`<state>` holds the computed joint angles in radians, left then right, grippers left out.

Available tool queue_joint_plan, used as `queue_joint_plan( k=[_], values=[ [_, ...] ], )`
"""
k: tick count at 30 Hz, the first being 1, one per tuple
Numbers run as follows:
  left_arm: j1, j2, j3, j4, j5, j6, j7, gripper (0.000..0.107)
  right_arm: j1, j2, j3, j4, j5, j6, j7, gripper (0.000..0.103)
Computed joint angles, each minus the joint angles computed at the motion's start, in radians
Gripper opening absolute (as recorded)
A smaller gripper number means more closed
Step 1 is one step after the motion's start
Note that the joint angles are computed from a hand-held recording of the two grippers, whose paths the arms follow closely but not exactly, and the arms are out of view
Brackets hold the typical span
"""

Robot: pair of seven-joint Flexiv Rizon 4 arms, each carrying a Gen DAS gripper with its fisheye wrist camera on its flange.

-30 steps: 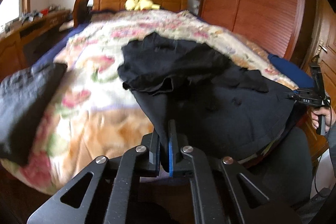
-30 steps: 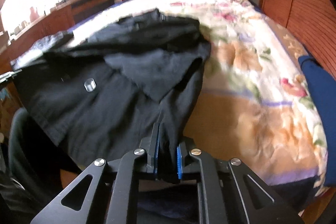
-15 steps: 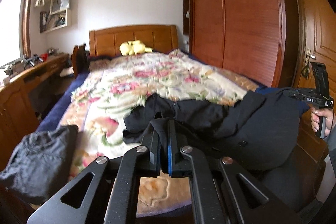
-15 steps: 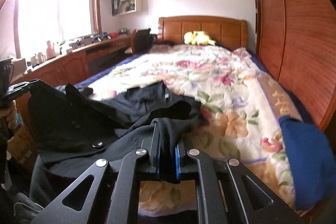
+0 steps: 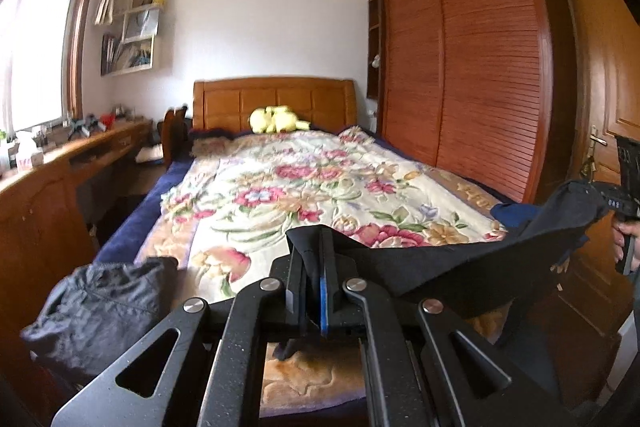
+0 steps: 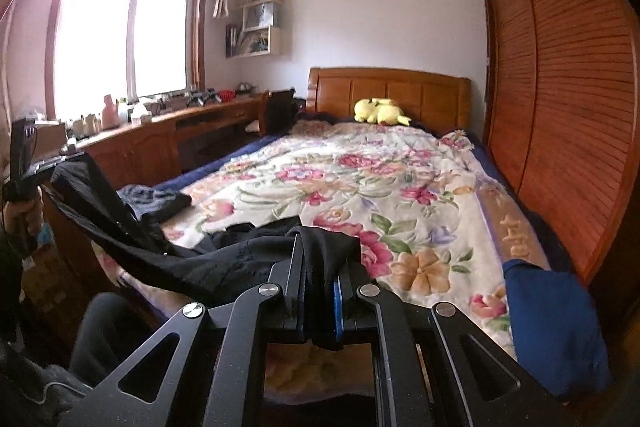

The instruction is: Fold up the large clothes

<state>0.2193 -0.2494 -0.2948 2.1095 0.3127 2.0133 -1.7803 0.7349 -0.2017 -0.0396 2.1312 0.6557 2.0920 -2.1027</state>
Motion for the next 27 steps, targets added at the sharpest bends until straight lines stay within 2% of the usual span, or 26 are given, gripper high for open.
queue_joint_plan(
  k=[1,4,8,9,13,17,19,23,27],
  values=[
    [-0.017,-0.041,0.01,-0.043,-0.022,-0.032,0.017,0.005,0.0,-0.025,-0.018,-0.029,-0.003,-0.025,-0.003,0.01],
    [-0.134,-0.115,0.108,-0.116,-0.121,-0.061,0.086,0.005,0.054,-0.106,-0.146,-0.138,-0.022,-0.129,0.011,0.01],
    [-0.231,-0.244,0.18,-0.262,-0.268,-0.115,0.193,0.005,0.083,-0.237,-0.274,-0.283,-0.082,-0.241,0.093,0.01],
    [-0.258,-0.265,0.205,-0.285,-0.296,-0.119,0.211,0.005,0.081,-0.266,-0.294,-0.318,-0.097,-0.265,0.12,0.01],
    [-0.43,-0.411,0.382,-0.458,-0.461,-0.165,0.288,0.005,0.021,-0.432,-0.327,-0.516,-0.16,-0.36,0.242,0.01],
    [-0.452,-0.494,0.404,-0.574,-0.544,-0.216,0.337,0.005,0.008,-0.602,-0.398,-0.714,-0.228,-0.464,0.385,0.01],
    [-0.482,-0.541,0.454,-0.648,-0.58,-0.261,0.352,0.005,0.002,-0.674,-0.431,-0.815,-0.271,-0.526,0.455,0.01],
    [-0.518,-0.612,0.537,-0.762,-0.617,-0.33,0.333,0.005,-0.005,-0.739,-0.462,-0.931,-0.34,-0.59,0.562,0.01],
    [-0.534,-0.646,0.589,-0.82,-0.604,-0.371,0.287,0.005,-0.05,-0.794,-0.431,-1.048,-0.4,-0.66,0.634,0.012]
  ],
)
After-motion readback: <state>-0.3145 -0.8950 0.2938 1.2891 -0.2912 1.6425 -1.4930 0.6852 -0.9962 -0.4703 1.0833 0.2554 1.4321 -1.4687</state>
